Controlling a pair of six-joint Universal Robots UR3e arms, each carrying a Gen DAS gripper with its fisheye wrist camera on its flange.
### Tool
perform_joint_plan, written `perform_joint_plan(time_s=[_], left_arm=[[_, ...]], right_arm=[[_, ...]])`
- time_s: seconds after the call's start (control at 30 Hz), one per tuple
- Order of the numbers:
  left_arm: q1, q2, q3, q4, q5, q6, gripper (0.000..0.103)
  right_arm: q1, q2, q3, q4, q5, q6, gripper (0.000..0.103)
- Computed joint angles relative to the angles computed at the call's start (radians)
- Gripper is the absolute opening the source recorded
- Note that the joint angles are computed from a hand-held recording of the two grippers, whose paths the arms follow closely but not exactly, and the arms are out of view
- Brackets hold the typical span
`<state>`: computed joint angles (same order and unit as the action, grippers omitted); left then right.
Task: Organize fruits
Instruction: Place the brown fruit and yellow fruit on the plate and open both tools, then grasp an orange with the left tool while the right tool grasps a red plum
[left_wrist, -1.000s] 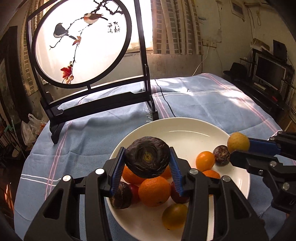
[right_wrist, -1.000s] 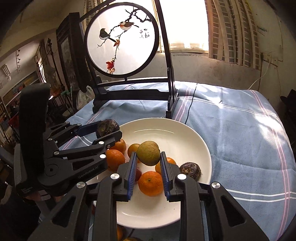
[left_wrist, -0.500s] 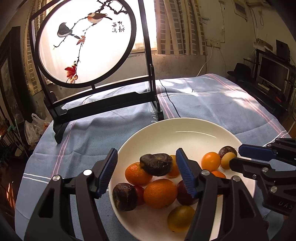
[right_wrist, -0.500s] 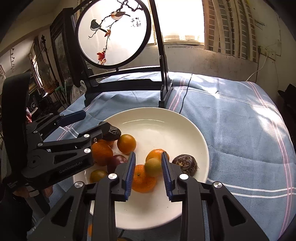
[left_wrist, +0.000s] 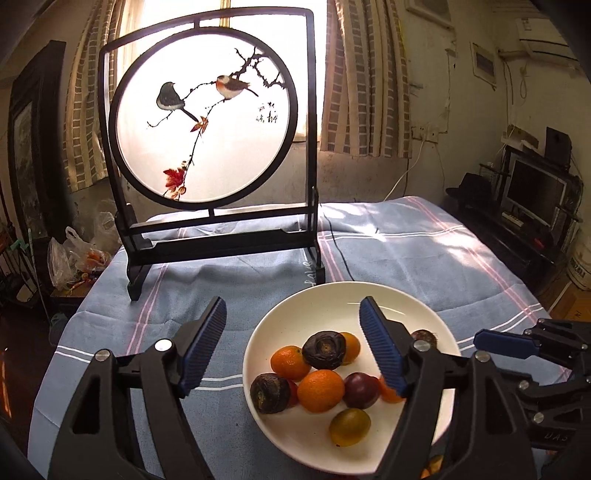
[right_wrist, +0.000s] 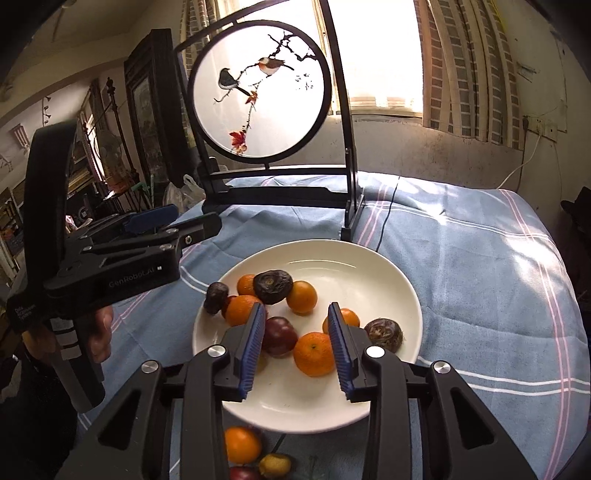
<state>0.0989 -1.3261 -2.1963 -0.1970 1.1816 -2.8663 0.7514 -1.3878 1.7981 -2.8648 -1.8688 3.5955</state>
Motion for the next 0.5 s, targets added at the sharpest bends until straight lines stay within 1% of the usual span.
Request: perform_joint_plan(time_s=[0.03,0.07,0.1,0.13,0.2,0.27,0.37,0.47,0.5], left_arm=[[0.021,0.056,-0.034,-0.023,-0.029,0.024,0.078],[0.032,0.104,-0.064,-0.046,-0.036,0.052,0.078],[0.035,0.149,-0.093,-0.065,-0.026,0.082,0.078],[0.040,0.193,-0.124,-0.084,-0.015,0.113,0.078],[0.071,0.288,-0.184,-0.146,-0.018,0.172,0.078],[0.134,0.404,-0.235,-0.265,-0.052,0.244,0.078],[0.244,0.588,-0.294,-0.487,-0.119,0.358,0.078],[0.310,0.717,-0.332,-0.648,-0.135,0.437,0.078],[0.329,0.756,-0.341,-0.697,-0.142,0.462,0.078]], right_arm=[[0.037,-0.017,0.017,0.019,-0.033,0.013,0.039],[0.073,-0.032,0.040,0.033,-0.059,0.032,0.039],[0.103,-0.049,0.068,0.048,-0.062,0.054,0.039],[0.131,-0.061,0.096,0.060,-0.054,0.079,0.039],[0.178,-0.061,0.137,0.074,-0.018,0.126,0.039],[0.219,-0.028,0.153,0.084,0.005,0.175,0.039],[0.248,0.045,0.132,0.095,0.011,0.218,0.039],[0.236,0.094,0.113,0.070,0.020,0.231,0.039],[0.232,0.109,0.102,0.067,0.020,0.232,0.041]])
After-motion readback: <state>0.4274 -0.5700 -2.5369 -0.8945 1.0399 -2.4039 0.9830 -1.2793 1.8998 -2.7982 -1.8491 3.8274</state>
